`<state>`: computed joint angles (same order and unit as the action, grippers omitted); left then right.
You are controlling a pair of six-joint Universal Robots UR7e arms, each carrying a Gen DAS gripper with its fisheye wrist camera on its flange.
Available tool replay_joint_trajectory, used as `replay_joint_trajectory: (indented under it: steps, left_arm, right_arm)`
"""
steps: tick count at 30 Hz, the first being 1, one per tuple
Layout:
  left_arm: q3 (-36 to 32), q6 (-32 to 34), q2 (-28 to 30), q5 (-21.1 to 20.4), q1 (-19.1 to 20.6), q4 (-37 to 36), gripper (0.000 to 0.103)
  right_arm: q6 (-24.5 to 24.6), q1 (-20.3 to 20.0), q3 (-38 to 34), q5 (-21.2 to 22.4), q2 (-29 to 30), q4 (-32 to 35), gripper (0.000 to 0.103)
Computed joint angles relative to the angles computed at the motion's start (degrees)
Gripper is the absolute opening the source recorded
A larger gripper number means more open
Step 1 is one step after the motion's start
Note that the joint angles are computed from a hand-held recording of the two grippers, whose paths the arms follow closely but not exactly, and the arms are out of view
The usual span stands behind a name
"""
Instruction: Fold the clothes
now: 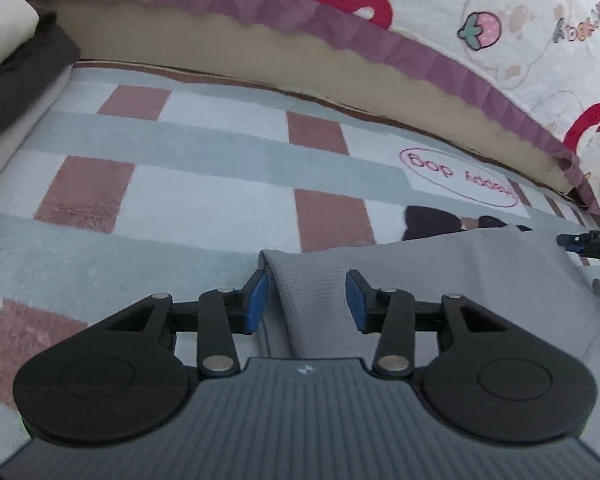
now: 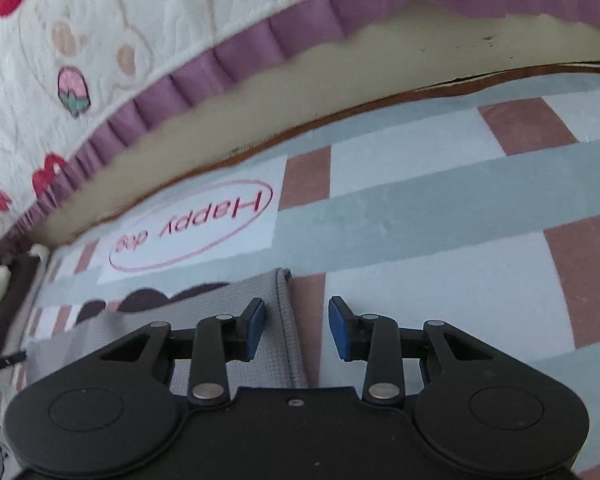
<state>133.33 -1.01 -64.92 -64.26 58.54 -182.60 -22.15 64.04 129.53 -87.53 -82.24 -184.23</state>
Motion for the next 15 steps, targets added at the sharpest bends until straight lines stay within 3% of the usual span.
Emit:
replay_joint_trajectory:
  steps: [2,3,5,10,12,15]
  left_arm:
    - [-0.7,-0.5,1.2,-1.1,1.0,-0.7,0.049]
    - [-0.9,-1.1,1.6,-2.2,1.7,-0.8,0.045]
    - [-0.2,-2.9,2.0,-2.5,1.6,-2.1,0.004]
    - [3.3,-6.5,0.7,0.1,-1.6,-6.6,0.004]
    - [4.0,-5.2,0.3,2.0,-3.1,-7.4,0.004]
    - [4.9,-2.4,0.4,3.5,-4.6,-9.9,0.004]
  right_arm:
    - [0.2,-0.4,-0.3,1.5,0.6,-0.7,0.043]
    - [0.5,-0.2,-1.0,1.9,0.7,0.7,0.043]
    - [1.3,0.5,-2.3,2.0,0.8,3.4,0.043]
    - [-2.6,2.6,-3.6,-2.3,2.1,3.6,0.043]
    - [-3.6,3.0,-3.2,-2.0,2.3,3.1,0.055]
    - [-6.5,4.0,-2.8,-2.7,2.5,3.5,0.057]
